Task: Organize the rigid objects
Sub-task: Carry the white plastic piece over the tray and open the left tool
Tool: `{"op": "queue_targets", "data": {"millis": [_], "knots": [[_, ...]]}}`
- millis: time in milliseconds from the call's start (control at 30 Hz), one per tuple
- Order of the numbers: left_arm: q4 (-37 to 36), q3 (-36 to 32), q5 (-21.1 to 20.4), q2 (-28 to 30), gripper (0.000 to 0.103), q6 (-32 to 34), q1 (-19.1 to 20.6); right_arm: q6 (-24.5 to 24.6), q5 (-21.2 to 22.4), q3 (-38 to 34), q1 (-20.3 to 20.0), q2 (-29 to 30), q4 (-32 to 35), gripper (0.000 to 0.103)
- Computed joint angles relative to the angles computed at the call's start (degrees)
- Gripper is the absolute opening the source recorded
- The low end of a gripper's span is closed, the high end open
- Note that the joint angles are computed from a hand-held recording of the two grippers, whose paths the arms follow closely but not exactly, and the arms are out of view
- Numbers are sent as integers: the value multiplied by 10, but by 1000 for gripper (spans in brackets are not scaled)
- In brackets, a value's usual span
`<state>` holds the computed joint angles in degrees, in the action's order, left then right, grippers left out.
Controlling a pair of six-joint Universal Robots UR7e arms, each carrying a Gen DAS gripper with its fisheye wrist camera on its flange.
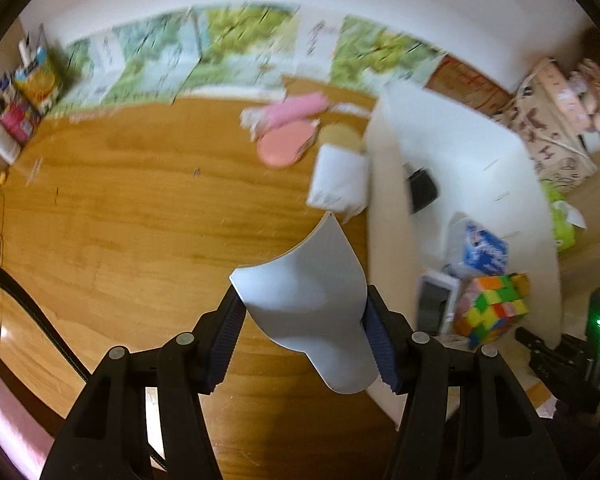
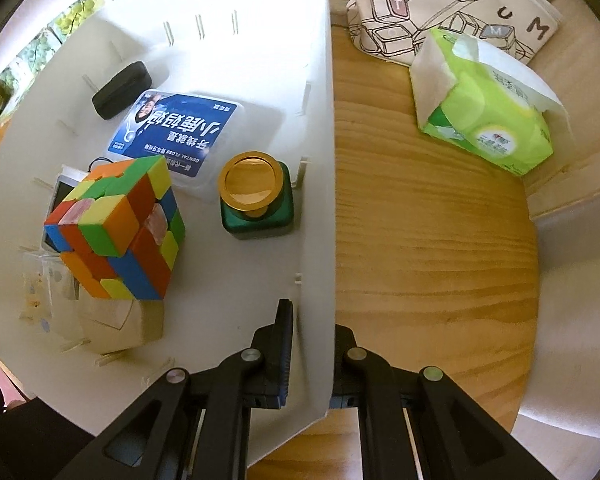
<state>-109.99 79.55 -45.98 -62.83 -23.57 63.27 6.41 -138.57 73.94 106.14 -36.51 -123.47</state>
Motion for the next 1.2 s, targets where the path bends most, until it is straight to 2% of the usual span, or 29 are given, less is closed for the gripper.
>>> {"op": "queue_targets", "data": {"millis": [200,433,533,900,1200], "knots": [[-122,25,-8,3,62,112,-18,0,2,1,1,1,-8,11],[-243,59,-64,-2,62,240,-33,10,0,0,6,0,-3,11],[-273,67,-86,1,62,280,-39,13,-1,-2,7,0,3,11],[-311,77,-147,19,62,349,-50,18,-7,-15,10,8,21,11],[-300,81,-180,21,65,347,-53,18,-11,-16,11,10,20,11]]}}
